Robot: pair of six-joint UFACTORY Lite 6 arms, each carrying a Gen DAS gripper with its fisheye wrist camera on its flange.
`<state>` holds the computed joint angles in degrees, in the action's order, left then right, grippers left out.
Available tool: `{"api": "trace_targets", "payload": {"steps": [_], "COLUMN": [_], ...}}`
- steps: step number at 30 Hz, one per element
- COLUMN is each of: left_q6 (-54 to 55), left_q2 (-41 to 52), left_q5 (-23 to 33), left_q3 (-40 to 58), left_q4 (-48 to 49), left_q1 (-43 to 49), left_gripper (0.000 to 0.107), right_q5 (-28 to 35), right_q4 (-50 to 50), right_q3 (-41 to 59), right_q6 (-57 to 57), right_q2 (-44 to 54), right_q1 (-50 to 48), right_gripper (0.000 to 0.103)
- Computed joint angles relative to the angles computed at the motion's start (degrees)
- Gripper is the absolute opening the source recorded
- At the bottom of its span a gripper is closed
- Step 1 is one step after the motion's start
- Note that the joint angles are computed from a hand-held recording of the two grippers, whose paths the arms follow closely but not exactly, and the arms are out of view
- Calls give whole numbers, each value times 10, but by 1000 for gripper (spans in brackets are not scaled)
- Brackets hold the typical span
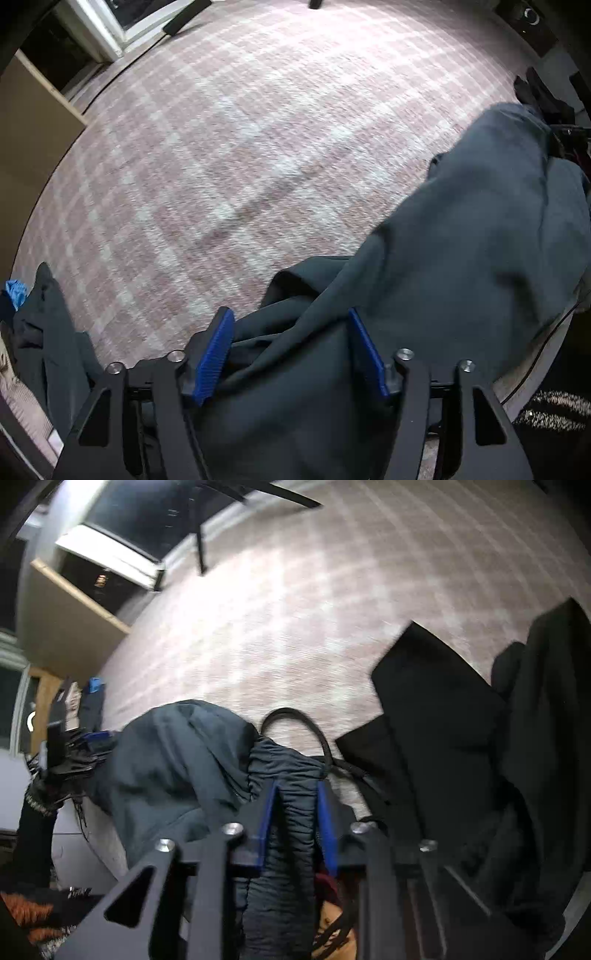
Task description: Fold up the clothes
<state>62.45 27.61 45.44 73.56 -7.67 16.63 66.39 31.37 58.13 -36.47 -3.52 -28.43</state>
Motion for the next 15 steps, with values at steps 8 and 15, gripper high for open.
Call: {"api": "trace_targets", "payload": {"steps": [8,15], "left_q6": [68,104], "left_q2": [-31,-45], "left_q5": [19,29], "left_q3": [-34,-46], "left_q4": [-21,-31], "left_q1": [58,94], "left_gripper": [20,16], "right_q5": [86,67], "right_q4": [11,7], "right_q3": [-43,-56], "right_q6": [-13,-13], "right_q2": [-140,-117], "right_q1": [-52,-58], "right_gripper": [7,7]}}
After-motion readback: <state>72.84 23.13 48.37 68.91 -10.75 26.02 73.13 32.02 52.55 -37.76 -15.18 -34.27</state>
